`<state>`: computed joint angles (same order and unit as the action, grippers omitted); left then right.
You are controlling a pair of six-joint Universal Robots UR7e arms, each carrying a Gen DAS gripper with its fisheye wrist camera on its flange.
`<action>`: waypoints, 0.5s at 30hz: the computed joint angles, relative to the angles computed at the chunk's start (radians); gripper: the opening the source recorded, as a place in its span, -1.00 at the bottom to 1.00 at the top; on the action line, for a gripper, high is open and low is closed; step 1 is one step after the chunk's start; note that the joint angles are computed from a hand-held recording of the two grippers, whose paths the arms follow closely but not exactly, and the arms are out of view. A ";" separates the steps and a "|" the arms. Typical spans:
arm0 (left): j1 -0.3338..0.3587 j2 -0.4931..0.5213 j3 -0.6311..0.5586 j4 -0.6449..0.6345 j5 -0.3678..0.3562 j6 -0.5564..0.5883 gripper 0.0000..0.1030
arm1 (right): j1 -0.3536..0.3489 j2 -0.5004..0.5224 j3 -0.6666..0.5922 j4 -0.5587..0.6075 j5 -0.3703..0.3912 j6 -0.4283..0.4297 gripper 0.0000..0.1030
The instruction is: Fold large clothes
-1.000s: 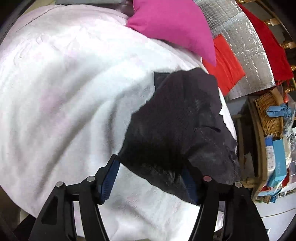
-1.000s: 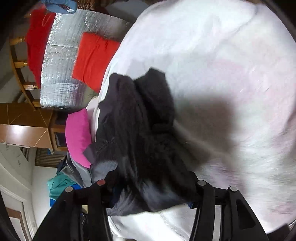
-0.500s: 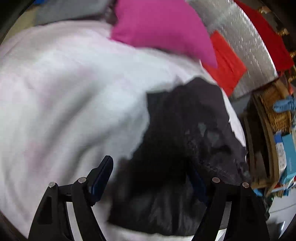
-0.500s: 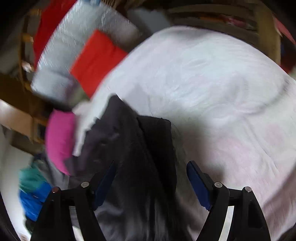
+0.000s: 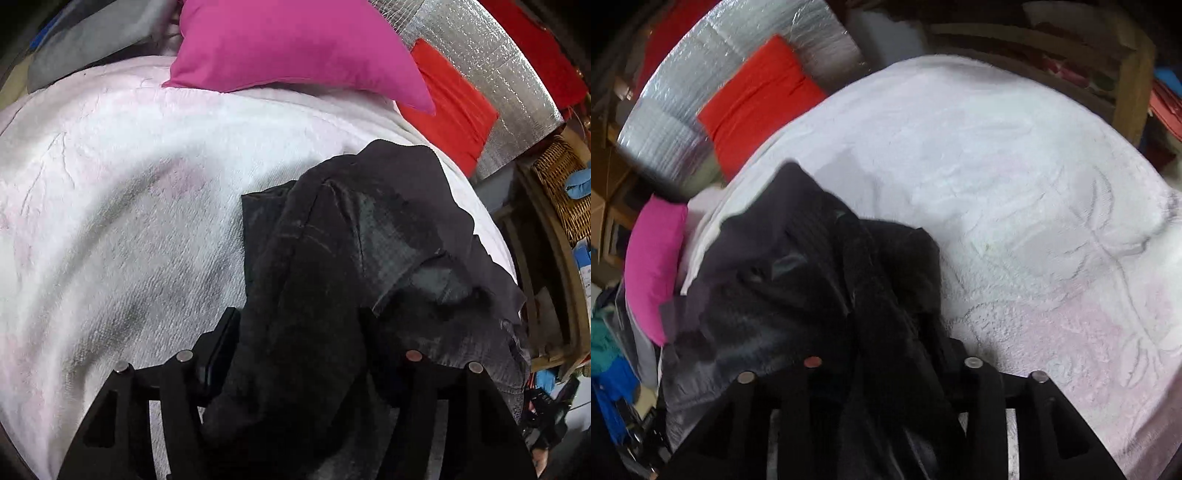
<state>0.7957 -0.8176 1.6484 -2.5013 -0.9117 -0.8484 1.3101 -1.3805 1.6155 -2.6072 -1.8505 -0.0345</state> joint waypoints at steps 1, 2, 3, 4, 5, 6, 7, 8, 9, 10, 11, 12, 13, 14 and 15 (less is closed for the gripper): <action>0.002 -0.012 0.012 -0.012 -0.016 -0.011 0.30 | -0.005 -0.008 0.003 -0.004 0.021 0.020 0.05; 0.005 -0.017 0.015 -0.021 -0.026 -0.017 0.30 | -0.009 -0.019 0.007 -0.002 0.053 0.046 0.35; 0.006 -0.029 0.026 -0.033 -0.035 -0.024 0.30 | -0.013 -0.030 0.012 -0.010 0.078 0.062 0.44; 0.005 -0.045 0.041 -0.041 -0.041 -0.029 0.30 | -0.017 -0.042 0.024 -0.035 0.098 0.069 0.44; 0.004 -0.059 0.053 -0.043 -0.043 -0.028 0.30 | -0.018 -0.048 0.031 -0.052 0.105 0.068 0.45; 0.004 -0.075 0.065 -0.045 -0.046 -0.025 0.31 | -0.011 -0.043 0.030 -0.066 0.102 0.068 0.51; 0.004 -0.092 0.077 -0.047 -0.055 -0.020 0.31 | -0.014 -0.049 0.019 -0.046 0.104 0.065 0.52; 0.004 -0.104 0.081 -0.037 -0.058 -0.021 0.32 | -0.017 -0.049 0.012 -0.028 0.109 0.068 0.52; 0.002 -0.118 0.088 -0.025 -0.058 -0.026 0.32 | -0.021 -0.059 0.010 -0.006 0.121 0.074 0.52; 0.001 -0.132 0.098 -0.024 -0.057 -0.024 0.33 | -0.029 -0.064 0.011 0.003 0.141 0.075 0.52; 0.002 -0.144 0.110 -0.039 -0.058 -0.010 0.33 | -0.035 -0.073 0.019 -0.001 0.154 0.070 0.52; 0.000 -0.152 0.122 -0.058 -0.057 0.003 0.33 | -0.034 -0.077 0.019 -0.007 0.161 0.060 0.52; -0.006 -0.166 0.137 -0.072 -0.049 0.018 0.34 | -0.035 -0.083 0.026 -0.017 0.168 0.038 0.52; -0.011 -0.179 0.150 -0.078 -0.038 0.032 0.37 | -0.039 -0.100 0.042 -0.018 0.178 0.006 0.52; -0.018 -0.192 0.164 -0.078 -0.026 0.045 0.41 | -0.038 -0.109 0.049 -0.014 0.172 -0.023 0.52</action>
<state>0.7781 -1.0097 1.8126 -2.5791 -0.9373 -0.8031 1.2716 -1.4894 1.6644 -2.6212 -1.6781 -0.0578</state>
